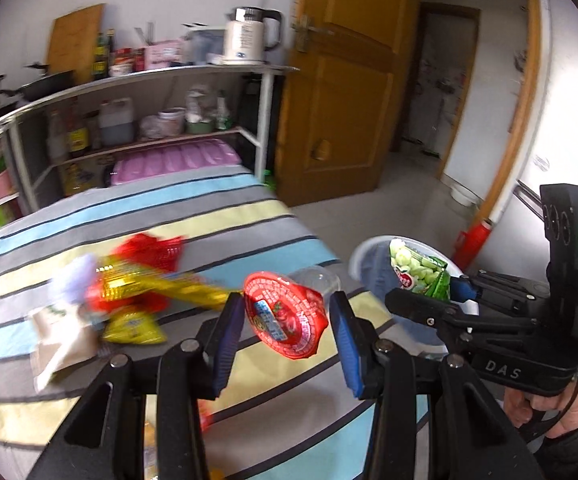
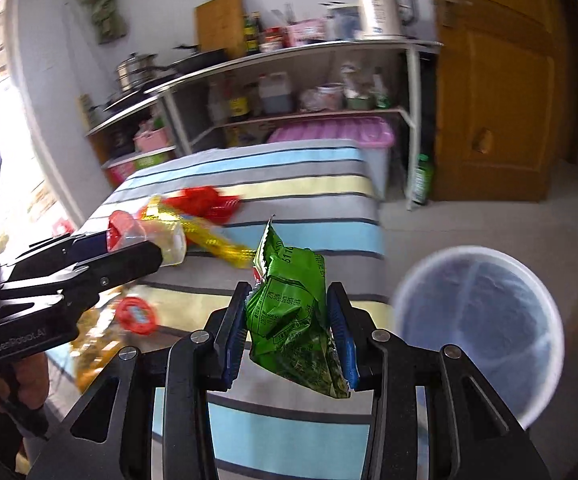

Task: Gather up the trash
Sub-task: 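Carry both items over the white bin and open both tools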

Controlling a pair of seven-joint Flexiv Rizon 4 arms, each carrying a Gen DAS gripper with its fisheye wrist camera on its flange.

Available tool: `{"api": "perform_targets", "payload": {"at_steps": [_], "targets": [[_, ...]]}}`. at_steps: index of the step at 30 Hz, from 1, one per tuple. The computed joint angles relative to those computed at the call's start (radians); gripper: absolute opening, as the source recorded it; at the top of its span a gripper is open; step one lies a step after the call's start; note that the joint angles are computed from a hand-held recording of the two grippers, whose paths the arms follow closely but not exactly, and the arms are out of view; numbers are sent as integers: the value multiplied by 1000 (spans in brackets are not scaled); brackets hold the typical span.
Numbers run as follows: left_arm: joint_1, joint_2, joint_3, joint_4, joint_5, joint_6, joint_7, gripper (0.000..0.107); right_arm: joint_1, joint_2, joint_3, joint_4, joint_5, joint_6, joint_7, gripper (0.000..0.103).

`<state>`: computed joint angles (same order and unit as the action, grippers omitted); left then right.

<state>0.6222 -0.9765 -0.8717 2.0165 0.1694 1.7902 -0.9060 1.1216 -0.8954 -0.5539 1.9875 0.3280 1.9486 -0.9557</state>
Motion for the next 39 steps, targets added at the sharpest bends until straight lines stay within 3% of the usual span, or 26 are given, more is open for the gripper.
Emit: {"api": "perform_targets", "payload": {"at_steps": [9,17,22,25,28,33,39], "targets": [[-174,-29,20,-111,-92,-124,71,46,-66,-9,7,95,69,18,47,40],[-342,-30,119,-213,-233,-231,133,47,-205,-33,104,113,48,29,89,41],[-429,-18,186,-255,-301,-278,173,47,-263,-47,148,113,33,39,108,51],[-467,-13,216,-275,-344,-319,195,47,-255,-56,137,112,45,37,123,57],[-496,-9,242,-286,-384,-337,214,49,-264,-61,141,120,51,54,130,60],[-483,-12,217,-263,-426,-305,246,65,-236,-66,115,127,75,58,135,61],[-415,-11,151,-215,-436,-264,259,65,-186,-58,76,143,100,58,143,61]]}}
